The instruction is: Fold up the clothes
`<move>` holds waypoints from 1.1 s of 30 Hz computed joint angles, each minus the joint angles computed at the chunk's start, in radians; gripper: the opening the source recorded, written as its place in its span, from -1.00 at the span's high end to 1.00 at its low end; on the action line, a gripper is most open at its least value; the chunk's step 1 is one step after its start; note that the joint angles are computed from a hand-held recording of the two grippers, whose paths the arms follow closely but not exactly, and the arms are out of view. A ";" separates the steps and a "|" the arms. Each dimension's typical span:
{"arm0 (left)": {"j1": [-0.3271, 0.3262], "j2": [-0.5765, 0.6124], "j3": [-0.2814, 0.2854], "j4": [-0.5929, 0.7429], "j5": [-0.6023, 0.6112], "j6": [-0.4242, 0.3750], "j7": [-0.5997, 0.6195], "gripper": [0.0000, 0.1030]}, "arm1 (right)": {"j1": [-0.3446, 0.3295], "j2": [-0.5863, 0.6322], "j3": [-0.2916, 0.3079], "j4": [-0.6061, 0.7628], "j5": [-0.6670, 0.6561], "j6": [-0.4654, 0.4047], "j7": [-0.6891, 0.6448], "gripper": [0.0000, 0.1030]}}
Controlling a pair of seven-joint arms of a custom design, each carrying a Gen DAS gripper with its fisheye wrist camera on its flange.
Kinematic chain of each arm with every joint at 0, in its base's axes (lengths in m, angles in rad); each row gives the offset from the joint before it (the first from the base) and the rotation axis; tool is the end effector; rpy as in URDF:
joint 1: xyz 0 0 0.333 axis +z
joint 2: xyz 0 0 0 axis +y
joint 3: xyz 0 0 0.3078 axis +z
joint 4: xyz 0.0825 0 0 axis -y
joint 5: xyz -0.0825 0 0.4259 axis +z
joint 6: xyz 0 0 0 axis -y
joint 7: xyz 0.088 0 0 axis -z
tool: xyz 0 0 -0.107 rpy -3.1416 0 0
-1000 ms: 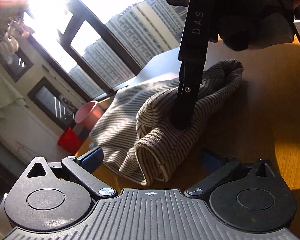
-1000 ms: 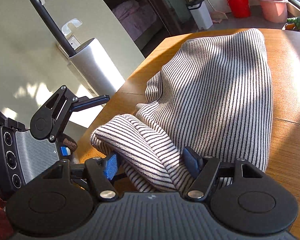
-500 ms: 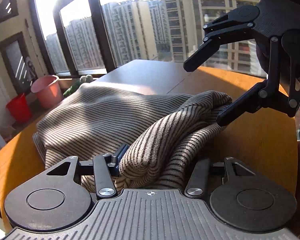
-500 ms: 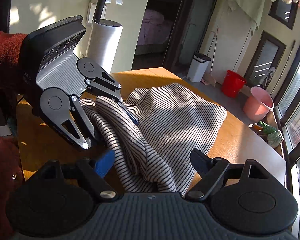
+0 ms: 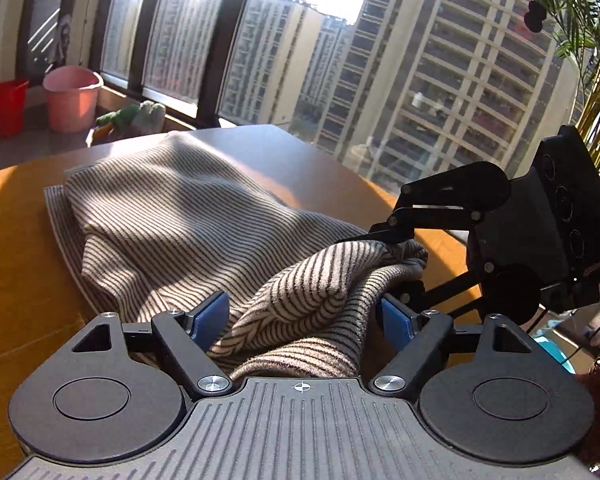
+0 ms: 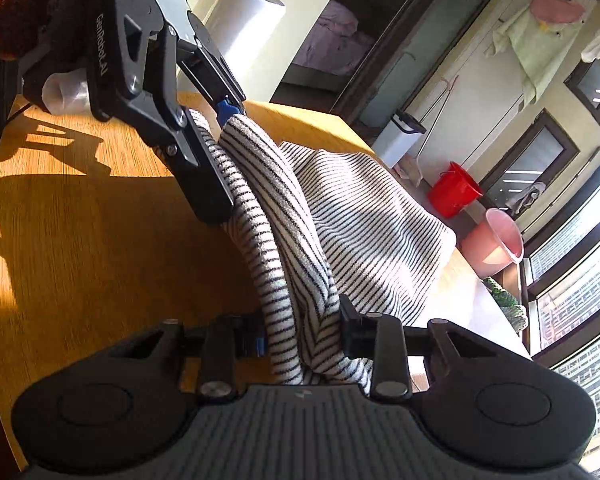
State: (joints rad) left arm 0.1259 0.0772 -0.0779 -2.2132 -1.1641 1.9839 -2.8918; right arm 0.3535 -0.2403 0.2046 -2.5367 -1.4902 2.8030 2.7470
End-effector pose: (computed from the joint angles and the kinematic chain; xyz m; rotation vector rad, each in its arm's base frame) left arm 0.5594 -0.0307 0.3153 0.6369 -2.5754 1.4559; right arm 0.3837 0.2927 0.3426 -2.3093 1.0247 -1.0613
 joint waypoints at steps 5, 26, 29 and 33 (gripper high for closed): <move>0.033 0.028 0.013 0.065 -0.152 -0.019 -0.128 -0.68 | 0.048 -0.132 -0.017 -0.088 0.322 0.015 -0.280 0.41; 0.065 0.398 -0.130 0.396 0.069 -0.040 -0.444 0.29 | -0.041 0.077 -0.120 0.150 0.963 0.025 -0.926 0.28; 0.063 0.409 -0.139 0.410 0.074 -0.018 -0.456 0.39 | -0.028 0.153 -0.168 0.167 1.198 0.112 -1.066 0.13; 0.079 0.326 -0.142 0.329 0.021 0.086 -0.359 0.02 | 0.019 0.182 -0.218 0.160 1.730 0.170 -1.403 -0.10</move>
State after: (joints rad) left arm 0.2053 0.4036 -0.2196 -1.8841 -1.1433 2.0696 -3.2513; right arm 0.3720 -0.0585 -0.0137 -2.3763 0.2400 2.9728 1.3444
